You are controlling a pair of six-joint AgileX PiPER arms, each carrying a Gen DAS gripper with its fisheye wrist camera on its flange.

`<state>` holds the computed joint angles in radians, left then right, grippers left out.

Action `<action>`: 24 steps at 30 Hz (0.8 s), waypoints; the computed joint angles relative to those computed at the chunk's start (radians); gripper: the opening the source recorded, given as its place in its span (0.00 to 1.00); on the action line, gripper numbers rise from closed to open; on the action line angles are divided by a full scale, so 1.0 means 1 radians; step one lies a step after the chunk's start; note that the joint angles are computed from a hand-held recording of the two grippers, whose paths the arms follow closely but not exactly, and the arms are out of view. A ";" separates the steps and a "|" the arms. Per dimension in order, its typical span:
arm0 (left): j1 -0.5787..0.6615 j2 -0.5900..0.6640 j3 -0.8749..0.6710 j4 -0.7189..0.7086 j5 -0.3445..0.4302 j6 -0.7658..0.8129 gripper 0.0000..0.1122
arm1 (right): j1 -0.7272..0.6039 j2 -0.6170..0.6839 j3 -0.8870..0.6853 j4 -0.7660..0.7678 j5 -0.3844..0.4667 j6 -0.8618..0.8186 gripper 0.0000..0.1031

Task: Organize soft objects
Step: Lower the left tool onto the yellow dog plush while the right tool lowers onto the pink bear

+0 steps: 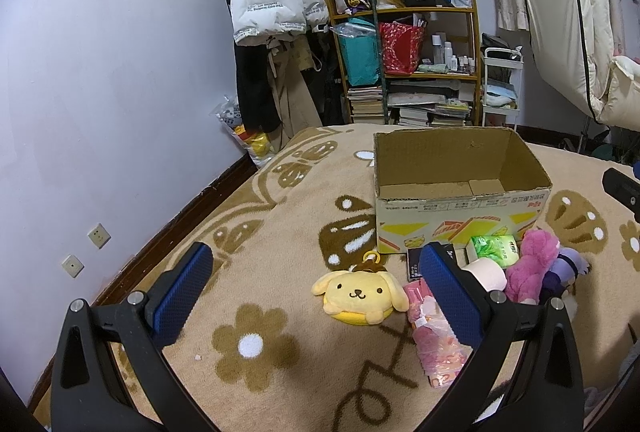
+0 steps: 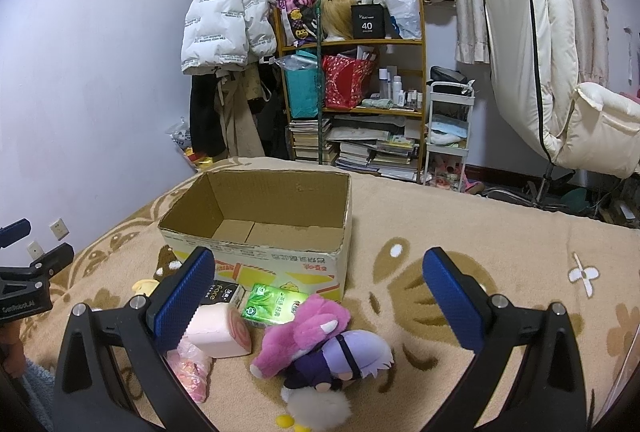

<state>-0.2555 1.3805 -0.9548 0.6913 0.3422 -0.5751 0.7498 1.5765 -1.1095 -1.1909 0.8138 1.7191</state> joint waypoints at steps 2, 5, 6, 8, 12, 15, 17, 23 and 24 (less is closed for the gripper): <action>0.007 0.014 -0.018 -0.027 0.005 0.035 0.91 | -0.003 0.003 -0.003 -0.006 -0.006 -0.007 1.00; 0.030 0.044 -0.070 -0.122 0.025 0.114 0.91 | -0.009 0.003 0.005 -0.028 -0.013 0.001 1.00; 0.037 0.057 -0.092 -0.163 0.035 0.145 0.91 | -0.016 0.006 0.002 -0.030 -0.020 0.002 1.00; 0.046 0.084 -0.127 -0.184 0.062 0.158 0.91 | -0.034 0.005 -0.002 -0.020 -0.040 -0.010 1.00; 0.062 0.145 -0.194 -0.261 0.105 0.227 0.91 | -0.061 0.003 -0.005 0.000 -0.091 -0.030 1.00; 0.059 0.184 -0.231 -0.269 0.122 0.241 0.91 | -0.080 0.019 -0.022 0.022 -0.121 -0.060 1.00; 0.053 0.205 -0.246 -0.265 0.131 0.244 0.91 | -0.096 0.035 -0.038 0.046 -0.148 -0.095 1.00; 0.024 0.269 -0.289 -0.235 0.169 0.224 0.91 | -0.139 0.094 -0.075 0.121 -0.211 -0.200 1.00; 0.022 0.280 -0.297 -0.240 0.176 0.229 0.91 | -0.144 0.109 -0.086 0.142 -0.219 -0.226 1.00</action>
<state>-0.2331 1.6606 -1.2522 0.4508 0.5177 -0.3459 0.6057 1.6852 -1.1960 -1.0485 0.5944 1.4935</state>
